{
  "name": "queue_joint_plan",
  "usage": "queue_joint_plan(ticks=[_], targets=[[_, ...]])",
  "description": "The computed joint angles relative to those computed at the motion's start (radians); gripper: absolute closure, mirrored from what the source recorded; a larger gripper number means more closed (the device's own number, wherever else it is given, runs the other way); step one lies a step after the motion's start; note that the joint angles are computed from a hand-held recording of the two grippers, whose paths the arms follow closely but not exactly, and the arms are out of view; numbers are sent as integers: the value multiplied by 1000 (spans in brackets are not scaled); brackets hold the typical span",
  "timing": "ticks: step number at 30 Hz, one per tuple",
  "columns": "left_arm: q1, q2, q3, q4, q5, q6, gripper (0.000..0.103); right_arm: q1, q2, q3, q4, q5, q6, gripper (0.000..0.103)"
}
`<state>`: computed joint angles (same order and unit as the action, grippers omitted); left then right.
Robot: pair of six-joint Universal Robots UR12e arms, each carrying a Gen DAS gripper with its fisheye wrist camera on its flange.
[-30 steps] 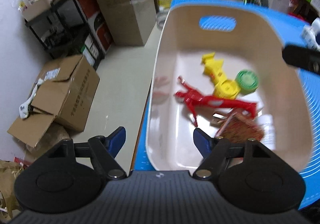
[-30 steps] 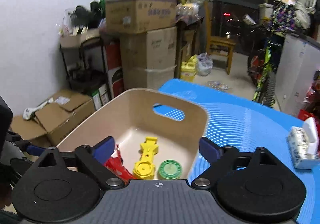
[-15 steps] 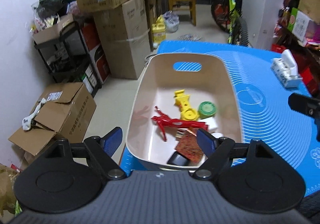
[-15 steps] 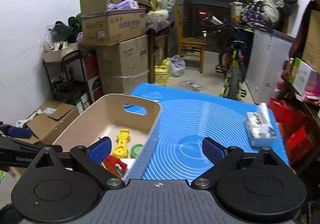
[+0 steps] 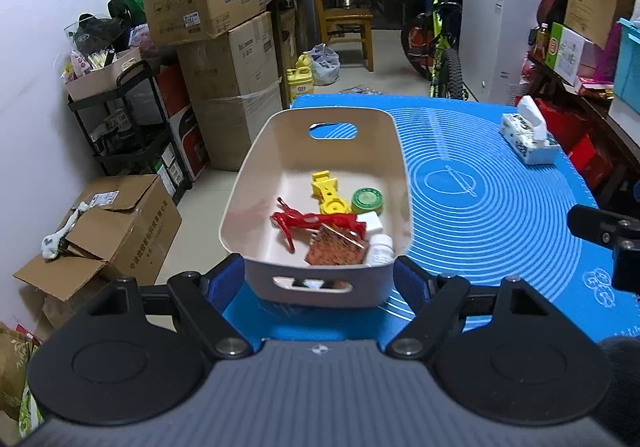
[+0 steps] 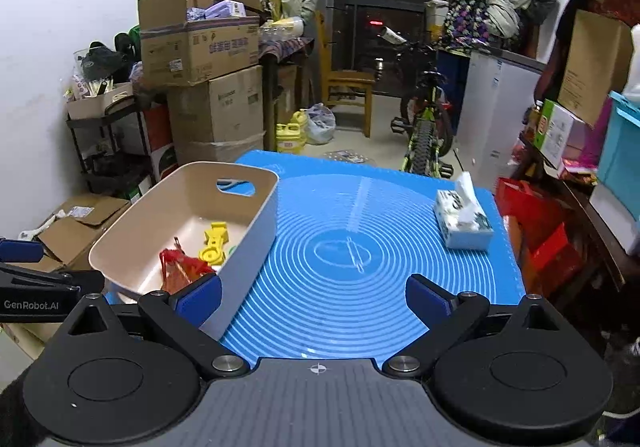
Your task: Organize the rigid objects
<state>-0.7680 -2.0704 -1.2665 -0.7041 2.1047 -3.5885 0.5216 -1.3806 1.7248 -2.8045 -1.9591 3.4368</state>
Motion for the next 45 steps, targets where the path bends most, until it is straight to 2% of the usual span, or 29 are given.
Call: queue_joint_plan(ticks=[5,11,17,22,28,34,45], targets=[[-24,3,-16,8,19,-9,21,11,-31,50,-16,-14,48,5],[-46,4,-31,15,27,-16,21,32,-51,95,-35,-51,62,5],[-64,1,-52,44,54,-34,21,40,-70,139,-51,-54,100,5],[-69,-4,-62,65,41,-43,21,47,-72,167,-83,-75,99,5],[-79,-18,-67,91,48,-19,21,44,-70,196,-126,-79,116,5],[-81,-26,-71,113,44,-1,21,46,-62,214,-165,-77,91,5],[-80,-27,-74,108,37,-7,21,54,-50,228,-219,-94,112,5]])
